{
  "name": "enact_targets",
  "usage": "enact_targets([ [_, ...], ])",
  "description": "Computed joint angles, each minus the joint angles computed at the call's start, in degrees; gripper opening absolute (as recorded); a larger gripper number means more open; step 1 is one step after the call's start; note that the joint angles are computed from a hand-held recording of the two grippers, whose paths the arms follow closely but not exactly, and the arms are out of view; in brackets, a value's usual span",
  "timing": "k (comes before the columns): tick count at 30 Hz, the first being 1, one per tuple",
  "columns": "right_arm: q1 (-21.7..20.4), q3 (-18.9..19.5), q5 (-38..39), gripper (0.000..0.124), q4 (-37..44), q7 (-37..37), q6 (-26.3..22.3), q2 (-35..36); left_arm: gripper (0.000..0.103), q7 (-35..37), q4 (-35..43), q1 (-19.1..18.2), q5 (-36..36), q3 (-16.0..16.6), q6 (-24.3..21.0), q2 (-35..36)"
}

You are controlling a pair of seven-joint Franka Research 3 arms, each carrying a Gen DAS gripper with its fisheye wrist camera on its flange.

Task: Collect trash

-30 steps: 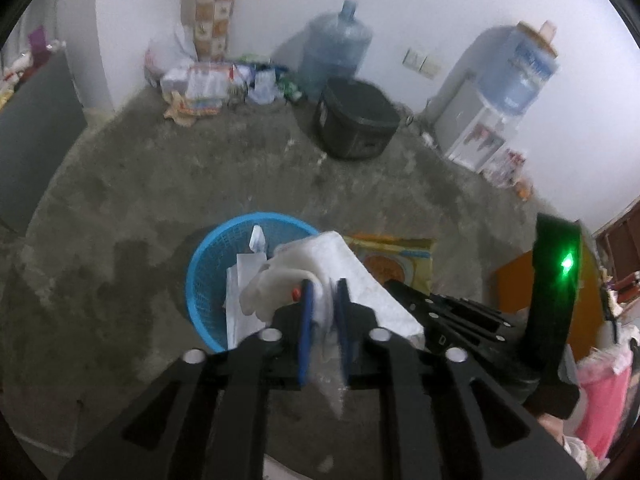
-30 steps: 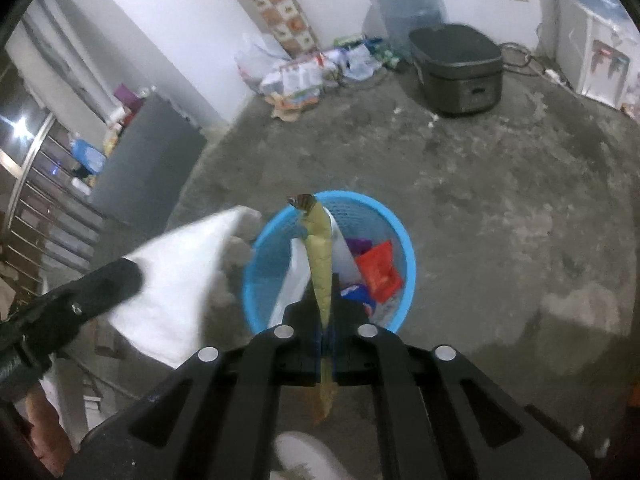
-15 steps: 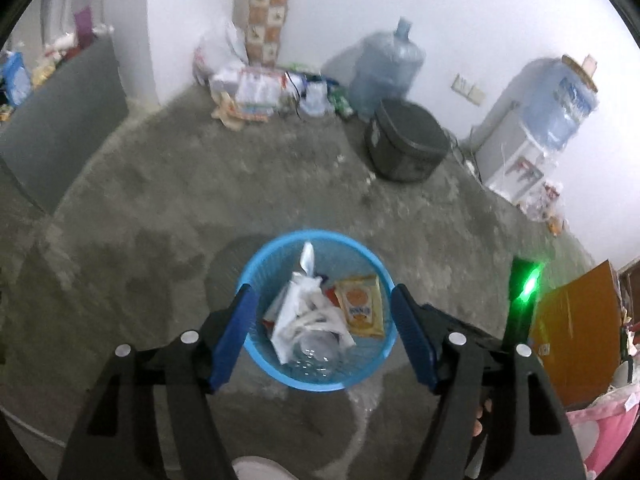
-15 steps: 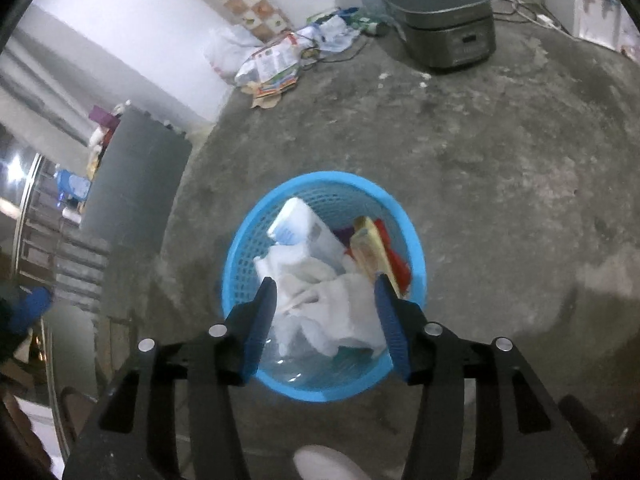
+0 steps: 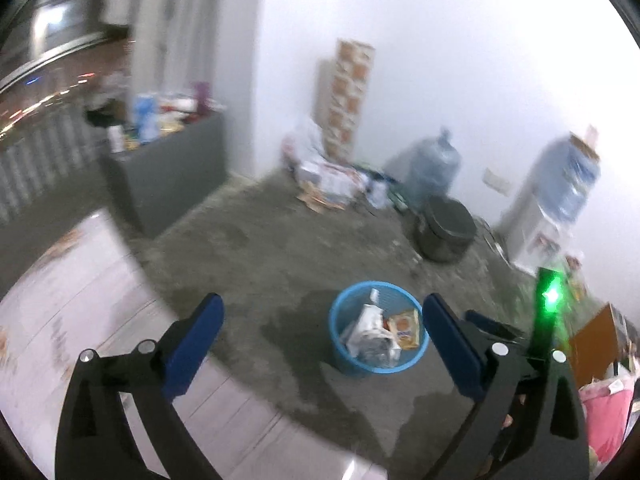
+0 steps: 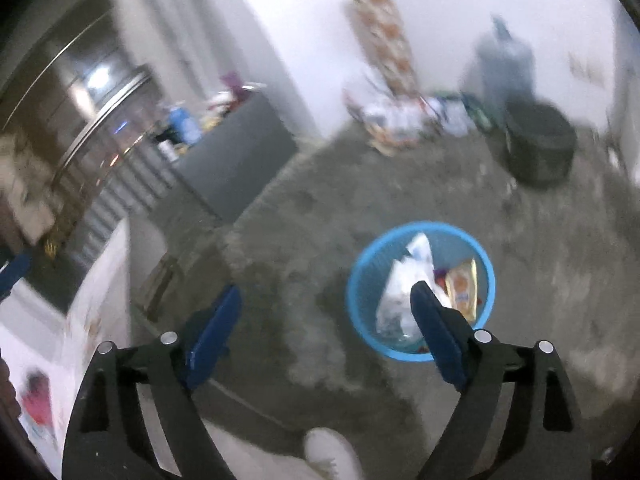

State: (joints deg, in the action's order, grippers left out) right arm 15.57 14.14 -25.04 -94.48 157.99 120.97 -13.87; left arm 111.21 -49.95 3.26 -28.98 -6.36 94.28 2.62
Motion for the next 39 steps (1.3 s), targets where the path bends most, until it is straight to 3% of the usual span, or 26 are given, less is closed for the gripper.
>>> enact_targets([
  [5,4.7,5.6,-10.8,0.095,13.0,-5.0,-8.6,6.7,0.097,-5.0,-17.6,1.8,7.0,3.9,8.0,-13.9],
  [8,9.0,7.4,-16.1,0.095,19.9,-8.2,-12.3,10.9,0.097,-8.6,-26.0,3.1,16.9,4.4,12.9,-20.9],
  [13,16.3,8.2,-22.6,0.095,26.3,-12.5,-16.5,15.6,0.097,-12.6,-36.3,4.3,26.3,5.6,17.9,-29.4],
  [17,21.2,7.5,-24.8,0.095,27.4,-13.9,-17.6,17.2,0.097,-14.6,-42.8,3.8,31.2,6.9,15.8,-35.5],
  [20,23.0,6.0,-18.2,0.095,29.1,-18.1,-18.0,18.5,0.097,-14.9,-44.3,2.3,33.6,7.8,11.3,-37.3],
  [25,26.2,3.2,-13.1,0.095,32.6,-22.9,-24.0,20.7,0.097,-15.9,-44.7,0.0,34.0,9.9,6.3,-38.6],
  [29,29.6,0.9,-13.2,0.095,35.4,-24.5,-28.8,22.4,0.097,-16.3,-45.4,-1.0,34.2,10.3,6.5,-38.6],
  [39,34.7,-3.2,-13.1,0.095,37.7,-23.4,-32.3,23.7,0.097,-17.2,-44.9,-1.9,33.4,10.8,5.5,-37.8],
])
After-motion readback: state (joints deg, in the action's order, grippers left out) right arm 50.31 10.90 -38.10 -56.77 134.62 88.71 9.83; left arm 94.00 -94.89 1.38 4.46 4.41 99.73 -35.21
